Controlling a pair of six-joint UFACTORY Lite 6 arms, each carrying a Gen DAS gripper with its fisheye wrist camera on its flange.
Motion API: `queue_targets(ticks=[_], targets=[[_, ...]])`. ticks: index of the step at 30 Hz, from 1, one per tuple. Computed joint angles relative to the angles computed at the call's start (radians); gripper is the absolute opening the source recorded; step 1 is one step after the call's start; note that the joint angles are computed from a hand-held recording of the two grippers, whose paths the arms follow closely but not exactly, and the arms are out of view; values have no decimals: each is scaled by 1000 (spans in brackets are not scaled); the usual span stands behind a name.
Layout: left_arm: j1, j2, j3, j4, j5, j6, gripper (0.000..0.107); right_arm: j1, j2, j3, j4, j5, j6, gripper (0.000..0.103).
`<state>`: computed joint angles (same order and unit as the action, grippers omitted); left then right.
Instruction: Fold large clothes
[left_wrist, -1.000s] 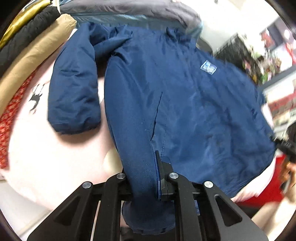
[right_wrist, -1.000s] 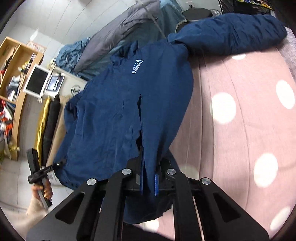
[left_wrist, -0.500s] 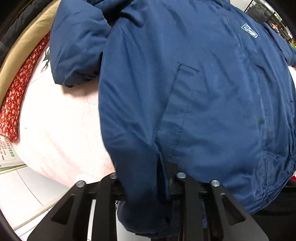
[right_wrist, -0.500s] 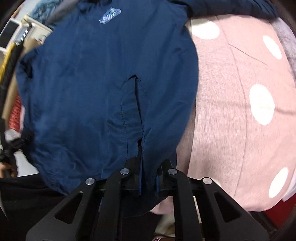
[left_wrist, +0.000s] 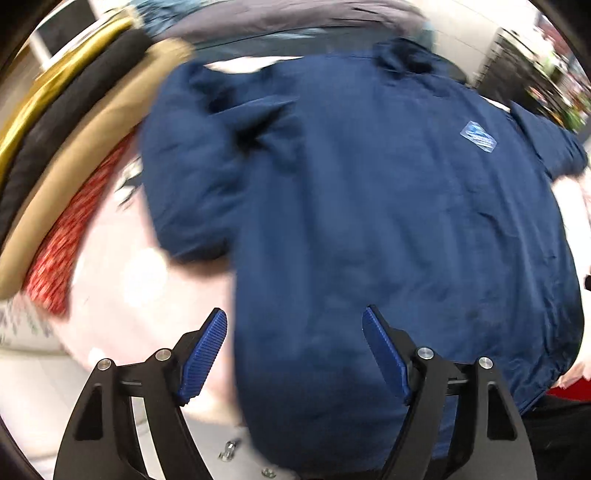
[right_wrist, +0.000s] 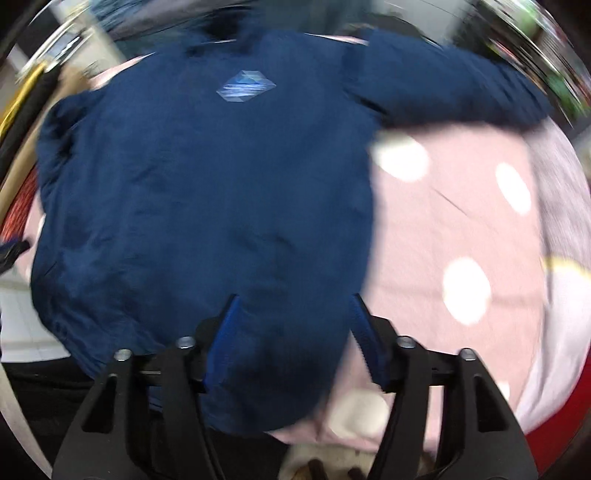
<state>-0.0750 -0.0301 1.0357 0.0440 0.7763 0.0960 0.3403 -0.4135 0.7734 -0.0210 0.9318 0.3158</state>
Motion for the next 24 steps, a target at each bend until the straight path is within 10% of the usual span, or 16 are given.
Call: queue_targets(ticks=[9, 13, 20, 24], targets=[[-219, 301, -8, 132, -48, -263, 75, 268, 382, 46, -68, -137, 94, 64], [-235, 331, -36, 252, -106, -416, 98, 296, 423, 7, -108, -165, 143, 67], [-182, 386, 2, 177, -131, -344, 98, 355, 559, 106, -255, -90, 325, 99], [-238, 370, -13, 225, -138, -446, 98, 285, 512, 56, -167, -177, 233, 99]])
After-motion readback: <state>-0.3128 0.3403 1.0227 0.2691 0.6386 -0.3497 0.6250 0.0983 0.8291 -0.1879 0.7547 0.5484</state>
